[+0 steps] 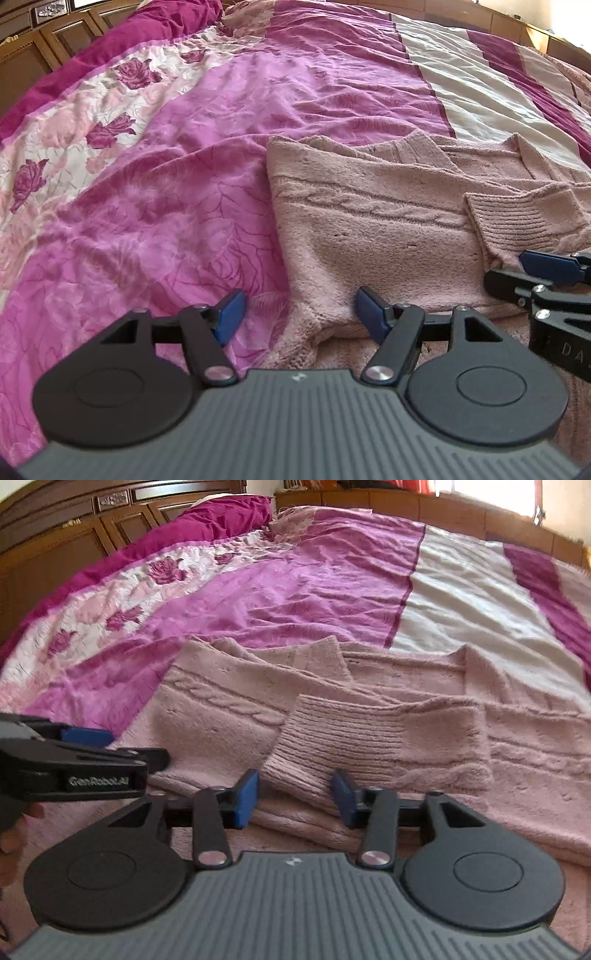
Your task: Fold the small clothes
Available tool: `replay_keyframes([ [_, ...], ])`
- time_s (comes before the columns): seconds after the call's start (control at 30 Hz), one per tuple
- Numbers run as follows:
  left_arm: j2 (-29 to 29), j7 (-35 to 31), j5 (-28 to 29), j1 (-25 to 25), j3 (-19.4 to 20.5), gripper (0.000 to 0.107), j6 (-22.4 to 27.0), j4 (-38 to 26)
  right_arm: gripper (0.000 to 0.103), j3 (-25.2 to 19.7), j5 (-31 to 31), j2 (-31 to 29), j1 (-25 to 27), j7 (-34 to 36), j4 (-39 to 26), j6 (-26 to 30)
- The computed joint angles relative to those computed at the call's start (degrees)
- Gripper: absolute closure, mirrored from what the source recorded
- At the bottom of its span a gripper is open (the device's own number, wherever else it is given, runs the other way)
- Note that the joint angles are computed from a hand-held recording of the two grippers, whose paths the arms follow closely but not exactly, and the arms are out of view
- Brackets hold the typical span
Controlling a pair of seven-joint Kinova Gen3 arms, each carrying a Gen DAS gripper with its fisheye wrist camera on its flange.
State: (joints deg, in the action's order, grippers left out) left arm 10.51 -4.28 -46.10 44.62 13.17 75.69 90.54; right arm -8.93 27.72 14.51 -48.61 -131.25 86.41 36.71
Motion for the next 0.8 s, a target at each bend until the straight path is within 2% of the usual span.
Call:
replay_keyframes([
  [0.03, 0.22, -0.02, -0.28, 0.14, 0.04, 0.037, 0.23, -0.06, 0.068, 0.47, 0.98, -0.08, -0.56, -1.06, 0.21, 0.07],
  [0.1, 0.46, -0.16, -0.75, 0.37, 0.02, 0.036, 0.4, 0.01, 0.09, 1.26, 2.56, -0.2, -1.32, -2.66, 0.15, 0.85],
  [0.17, 0.33, 0.14, -0.82, 0.41, -0.08, 0.036, 0.16, 0.26, 0.093, 0.2, 1.3, -1.27, 0.8, -3.61, 0.9, -0.53],
  [0.27, -0.33, 0.79, -0.3, -0.1, -0.18, 0.035, -0.95, 0.94, 0.094, 1.61, 4.5, -3.5, 0.05, -8.07, 2.49, -1.64],
  [0.47, -0.71, 1.08, -0.01, -0.7, 0.17, 0.035, -1.48, 1.26, 0.094, 0.7, 11.92, -8.36, 2.45, -16.78, 5.33, -1.8],
  [0.8, -0.21, 1.24, -0.25, -0.49, 0.17, 0.035, -0.84, 0.83, 0.094, -2.57, 15.47, -13.99, 11.79, -26.21, 11.31, 0.98],
])
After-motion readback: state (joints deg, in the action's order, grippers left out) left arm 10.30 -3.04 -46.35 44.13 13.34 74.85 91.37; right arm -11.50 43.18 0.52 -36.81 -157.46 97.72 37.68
